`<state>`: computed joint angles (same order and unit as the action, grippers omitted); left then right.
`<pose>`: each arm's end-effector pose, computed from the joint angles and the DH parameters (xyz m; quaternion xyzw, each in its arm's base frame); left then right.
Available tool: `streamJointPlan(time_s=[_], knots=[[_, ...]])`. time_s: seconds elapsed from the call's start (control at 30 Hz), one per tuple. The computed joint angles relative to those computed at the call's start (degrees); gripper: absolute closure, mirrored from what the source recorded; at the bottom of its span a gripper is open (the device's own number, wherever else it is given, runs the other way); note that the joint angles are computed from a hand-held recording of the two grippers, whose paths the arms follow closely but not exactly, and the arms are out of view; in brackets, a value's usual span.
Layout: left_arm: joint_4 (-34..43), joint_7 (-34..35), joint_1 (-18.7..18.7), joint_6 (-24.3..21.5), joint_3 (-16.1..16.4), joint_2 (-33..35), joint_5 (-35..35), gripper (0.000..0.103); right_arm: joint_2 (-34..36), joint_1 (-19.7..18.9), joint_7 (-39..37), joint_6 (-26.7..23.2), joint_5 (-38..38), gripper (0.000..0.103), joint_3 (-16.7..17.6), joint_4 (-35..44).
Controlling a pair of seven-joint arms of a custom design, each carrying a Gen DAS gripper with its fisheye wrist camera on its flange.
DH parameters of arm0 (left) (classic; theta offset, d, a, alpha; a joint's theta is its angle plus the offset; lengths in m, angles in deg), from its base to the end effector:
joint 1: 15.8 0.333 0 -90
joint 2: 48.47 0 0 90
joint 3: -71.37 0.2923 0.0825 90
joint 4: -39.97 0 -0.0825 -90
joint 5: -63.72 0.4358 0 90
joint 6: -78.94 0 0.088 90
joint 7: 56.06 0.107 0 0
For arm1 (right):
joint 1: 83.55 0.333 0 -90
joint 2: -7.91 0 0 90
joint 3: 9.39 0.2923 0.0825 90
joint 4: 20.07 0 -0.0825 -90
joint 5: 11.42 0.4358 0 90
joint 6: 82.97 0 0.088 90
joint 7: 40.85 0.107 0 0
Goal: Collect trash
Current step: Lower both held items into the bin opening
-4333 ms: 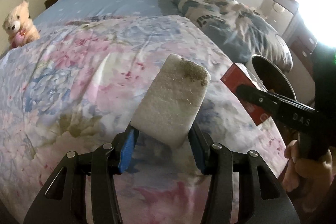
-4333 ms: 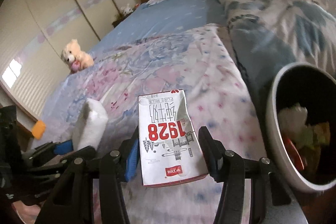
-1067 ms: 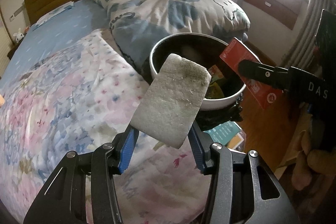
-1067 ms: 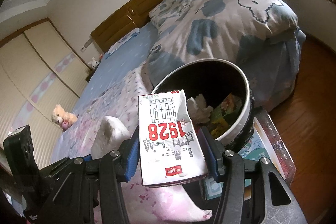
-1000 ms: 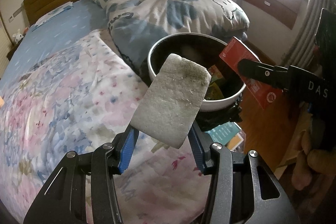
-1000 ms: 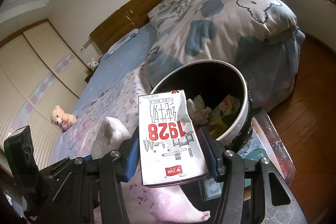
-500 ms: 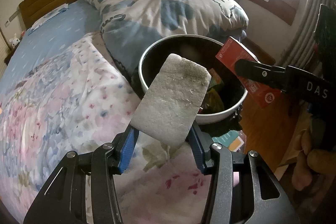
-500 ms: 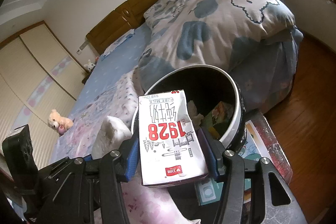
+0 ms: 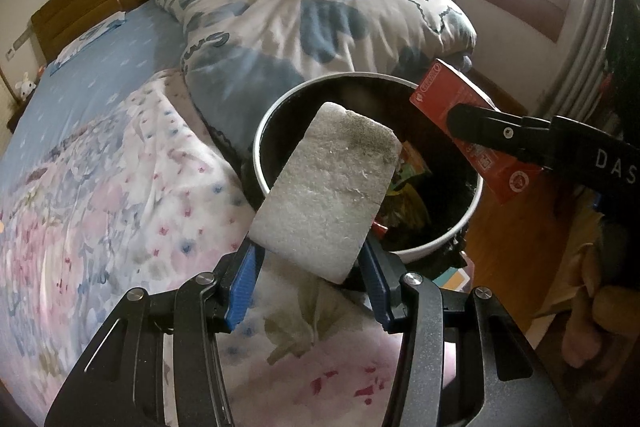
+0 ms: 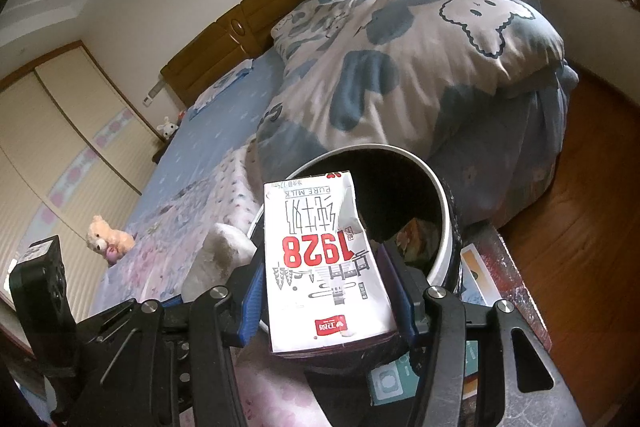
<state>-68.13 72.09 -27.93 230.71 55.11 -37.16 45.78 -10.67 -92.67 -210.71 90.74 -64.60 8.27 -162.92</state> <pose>0.6138 -0.3126 0.4216 -0.3104 0.8996 -0.2810 0.1243 0.5006 0.1372 0.4177 -0.3853 0.8114 -0.2098 0.3862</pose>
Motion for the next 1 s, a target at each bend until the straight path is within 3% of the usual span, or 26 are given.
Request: streamJointPlan(time_s=[1.0], knots=[[6.8,-6.5,-1.3,-0.4,0.2,5.8,8.9,0.056,3.6,2.2,-4.1,0.1,1.9,0.049,-4.0,2.1]])
